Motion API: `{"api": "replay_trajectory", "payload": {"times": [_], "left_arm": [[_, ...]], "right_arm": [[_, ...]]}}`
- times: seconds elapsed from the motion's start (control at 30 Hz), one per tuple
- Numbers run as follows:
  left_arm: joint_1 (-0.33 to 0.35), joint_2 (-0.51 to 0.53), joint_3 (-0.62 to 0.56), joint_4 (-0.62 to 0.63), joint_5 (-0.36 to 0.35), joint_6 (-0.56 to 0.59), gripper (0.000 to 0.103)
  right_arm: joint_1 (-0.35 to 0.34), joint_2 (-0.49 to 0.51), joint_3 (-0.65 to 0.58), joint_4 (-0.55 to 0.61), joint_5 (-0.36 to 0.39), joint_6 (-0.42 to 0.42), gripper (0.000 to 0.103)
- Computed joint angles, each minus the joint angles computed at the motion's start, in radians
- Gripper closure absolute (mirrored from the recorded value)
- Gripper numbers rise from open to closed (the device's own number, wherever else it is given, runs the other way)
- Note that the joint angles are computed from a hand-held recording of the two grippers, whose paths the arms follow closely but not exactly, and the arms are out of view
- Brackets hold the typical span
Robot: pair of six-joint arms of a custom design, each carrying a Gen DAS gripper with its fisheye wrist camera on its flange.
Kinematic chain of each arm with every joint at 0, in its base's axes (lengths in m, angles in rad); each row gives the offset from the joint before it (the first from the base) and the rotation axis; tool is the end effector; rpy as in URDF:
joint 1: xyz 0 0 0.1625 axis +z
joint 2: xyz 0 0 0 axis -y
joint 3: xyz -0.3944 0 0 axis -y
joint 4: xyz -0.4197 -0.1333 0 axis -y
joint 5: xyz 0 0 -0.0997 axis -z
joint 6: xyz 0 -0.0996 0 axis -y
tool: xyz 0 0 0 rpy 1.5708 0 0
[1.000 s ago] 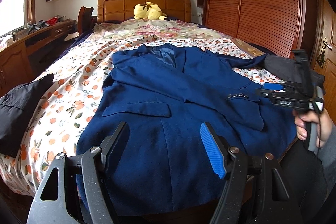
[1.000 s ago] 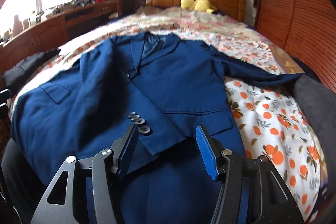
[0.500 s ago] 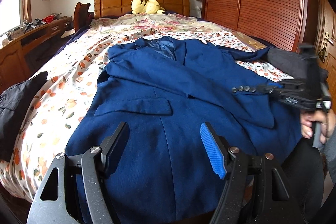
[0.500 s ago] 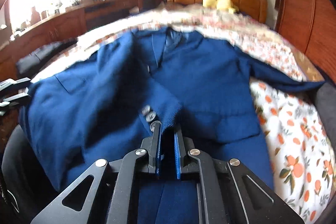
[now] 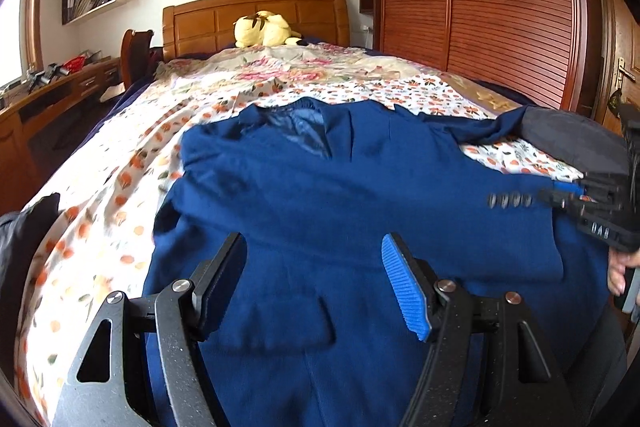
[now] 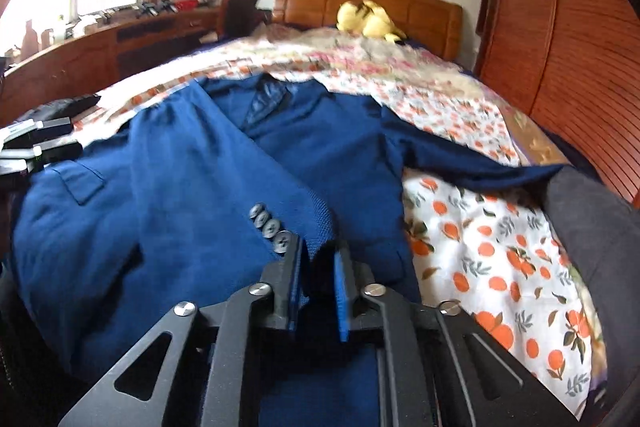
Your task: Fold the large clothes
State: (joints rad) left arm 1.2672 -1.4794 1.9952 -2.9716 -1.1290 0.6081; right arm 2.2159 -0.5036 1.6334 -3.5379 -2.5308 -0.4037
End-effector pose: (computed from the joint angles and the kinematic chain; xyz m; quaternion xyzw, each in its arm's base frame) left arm 0.0082 -0.5621 0.3684 0.3039 0.8330 -0.3829 0.2591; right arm 0.4224 -0.4753 0.0091 0.2433 -0.7955 0.4088 0.3754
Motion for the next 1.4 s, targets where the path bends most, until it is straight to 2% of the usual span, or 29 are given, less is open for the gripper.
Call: {"api": "replay_trajectory", "payload": {"times": [0.07, 0.13, 0.23, 0.33, 0.53, 0.7, 0.87, 1.03, 1.13, 1.4], "left_arm": [[0.002, 0.030, -0.029, -0.002, -0.015, 0.000, 0.032], [0.004, 0.062, -0.058, 0.001, -0.034, -0.006, 0.032], [0.005, 0.103, -0.092, -0.001, -0.051, -0.007, 0.032], [0.009, 0.137, -0.116, 0.005, -0.067, -0.010, 0.032], [0.014, 0.162, -0.133, 0.027, -0.080, -0.024, 0.032], [0.008, 0.163, -0.106, -0.032, -0.073, 0.010, 0.032], [0.007, 0.165, -0.087, -0.080, -0.079, 0.048, 0.032], [0.006, 0.170, -0.078, -0.119, -0.072, 0.066, 0.032], [0.006, 0.170, -0.070, -0.135, -0.076, 0.075, 0.032], [0.005, 0.175, -0.066, -0.144, -0.069, 0.087, 0.031]], "right_arm": [[-0.003, -0.004, -0.006, 0.021, -0.006, 0.019, 0.073], [-0.006, -0.017, -0.005, 0.039, 0.004, 0.046, 0.050], [-0.005, -0.045, 0.005, 0.081, 0.000, 0.091, 0.047], [-0.017, -0.077, 0.010, 0.107, 0.006, 0.096, 0.047], [-0.030, -0.087, -0.017, 0.085, -0.023, 0.023, 0.045], [-0.067, -0.113, -0.031, 0.129, -0.021, 0.031, 0.031], [-0.117, -0.130, -0.072, 0.179, -0.037, 0.064, 0.030], [-0.158, -0.101, -0.170, 0.187, -0.085, 0.024, 0.030], [-0.185, -0.090, -0.224, 0.241, -0.094, 0.070, 0.030], [-0.258, -0.042, -0.381, 0.452, -0.101, 0.290, 0.030]]}}
